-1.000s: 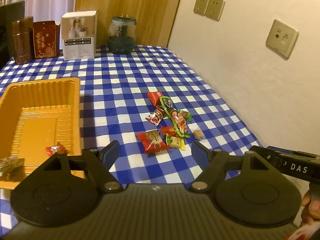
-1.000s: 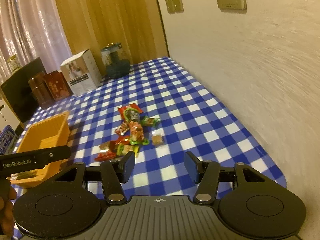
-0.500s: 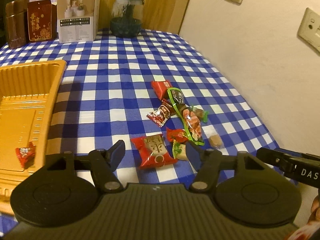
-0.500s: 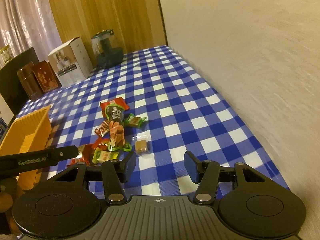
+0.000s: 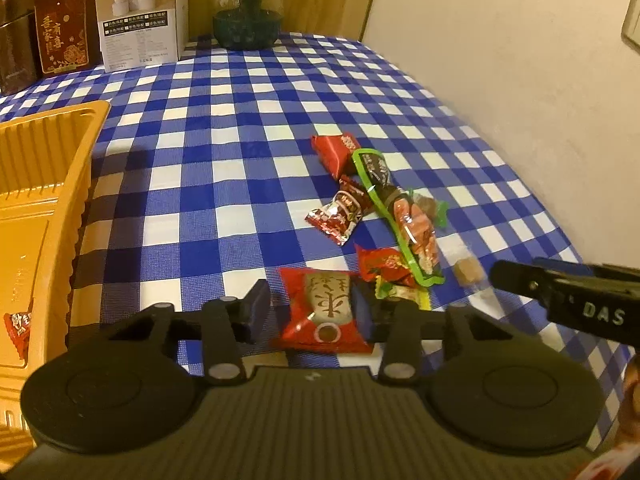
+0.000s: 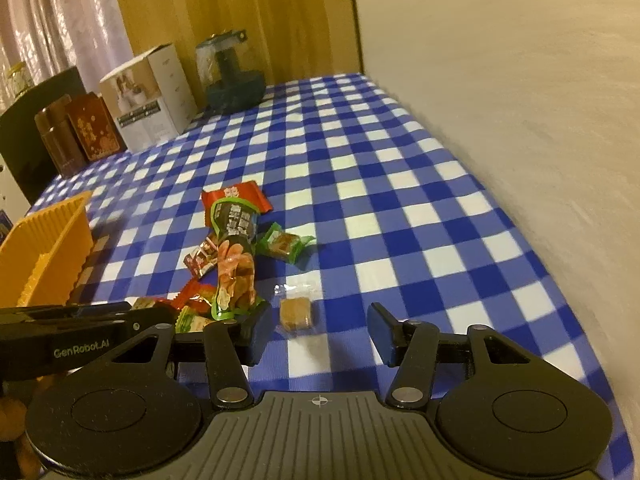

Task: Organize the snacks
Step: 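Grasp the red wrapped snack with the left tool while the right tool grasps a caramel, then carry both snacks over the orange tray and release them inside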

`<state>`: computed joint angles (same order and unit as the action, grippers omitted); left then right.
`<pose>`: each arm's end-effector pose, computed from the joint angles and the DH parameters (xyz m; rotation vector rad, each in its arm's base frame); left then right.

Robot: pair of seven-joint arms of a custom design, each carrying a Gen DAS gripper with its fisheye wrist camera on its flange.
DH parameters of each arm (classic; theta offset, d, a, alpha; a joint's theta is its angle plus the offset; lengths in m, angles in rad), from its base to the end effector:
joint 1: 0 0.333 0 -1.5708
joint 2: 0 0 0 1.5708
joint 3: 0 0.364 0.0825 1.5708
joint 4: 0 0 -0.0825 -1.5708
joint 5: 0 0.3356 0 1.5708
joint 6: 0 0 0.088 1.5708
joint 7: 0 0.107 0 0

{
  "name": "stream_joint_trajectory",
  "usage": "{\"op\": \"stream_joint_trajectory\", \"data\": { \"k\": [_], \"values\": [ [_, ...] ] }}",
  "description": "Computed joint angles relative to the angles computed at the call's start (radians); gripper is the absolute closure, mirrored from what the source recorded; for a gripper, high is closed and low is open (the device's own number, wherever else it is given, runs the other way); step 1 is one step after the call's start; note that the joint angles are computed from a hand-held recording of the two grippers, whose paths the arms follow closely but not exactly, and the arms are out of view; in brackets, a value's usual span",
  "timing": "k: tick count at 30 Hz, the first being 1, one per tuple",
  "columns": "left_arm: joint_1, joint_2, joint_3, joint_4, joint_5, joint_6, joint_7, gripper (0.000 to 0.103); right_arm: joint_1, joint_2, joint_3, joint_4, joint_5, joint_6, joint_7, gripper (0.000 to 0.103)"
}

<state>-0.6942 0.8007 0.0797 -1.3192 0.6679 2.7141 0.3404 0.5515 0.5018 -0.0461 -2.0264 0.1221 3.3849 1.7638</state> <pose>0.6090 -0.4828 0.3764 -1.8789 1.8025 -0.8477 0.5694 0.3050 0.3820 -1.7975 1.4753 -0.4433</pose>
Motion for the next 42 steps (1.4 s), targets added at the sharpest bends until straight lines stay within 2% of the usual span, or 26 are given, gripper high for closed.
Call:
{"op": "stream_joint_trajectory", "data": {
  "k": [2,7,9,11,12,15,26,34,37,42],
  "values": [
    [0.004,0.003,-0.004,0.001,-0.003,-0.001,0.010,0.075,-0.012,0.020,0.012,0.032,-0.012,-0.025,-0.005,0.058],
    [-0.009,-0.004,0.013,-0.017,0.019,0.014,0.000,0.076,-0.013,0.057,0.013,0.087,-0.030,-0.074,0.002,0.067],
    [-0.014,-0.010,0.018,-0.026,0.032,0.018,-0.002,0.077,0.022,0.065,-0.025,0.094,-0.035,-0.071,0.005,0.068],
    [-0.017,-0.017,0.022,-0.037,0.043,0.022,-0.009,0.080,0.030,0.069,-0.032,0.099,-0.042,-0.071,0.004,0.080],
    [-0.019,-0.023,0.025,-0.048,0.050,0.028,-0.016,0.081,0.029,0.070,-0.030,0.101,-0.046,-0.075,0.003,0.081],
    [-0.024,-0.043,0.031,-0.078,0.072,0.043,-0.036,0.083,0.069,0.062,-0.072,0.093,-0.047,-0.086,0.006,0.082],
    [-0.048,-0.163,0.036,-0.221,0.184,0.085,-0.150,0.084,0.075,-0.069,-0.055,-0.058,-0.021,-0.037,0.035,0.083],
    [-0.056,-0.304,0.002,-0.348,0.351,0.075,-0.295,0.084,0.197,-0.202,-0.113,-0.177,0.083,0.022,-0.010,0.083],
    [-0.054,-0.360,-0.015,-0.400,0.416,0.059,-0.360,0.084,0.293,-0.239,-0.168,-0.201,0.166,0.028,-0.069,0.083],
    [-0.040,-0.458,-0.055,-0.500,0.509,0.025,-0.460,0.084,0.416,-0.286,-0.212,-0.231,0.298,0.042,-0.168,0.083]
  ]
}}
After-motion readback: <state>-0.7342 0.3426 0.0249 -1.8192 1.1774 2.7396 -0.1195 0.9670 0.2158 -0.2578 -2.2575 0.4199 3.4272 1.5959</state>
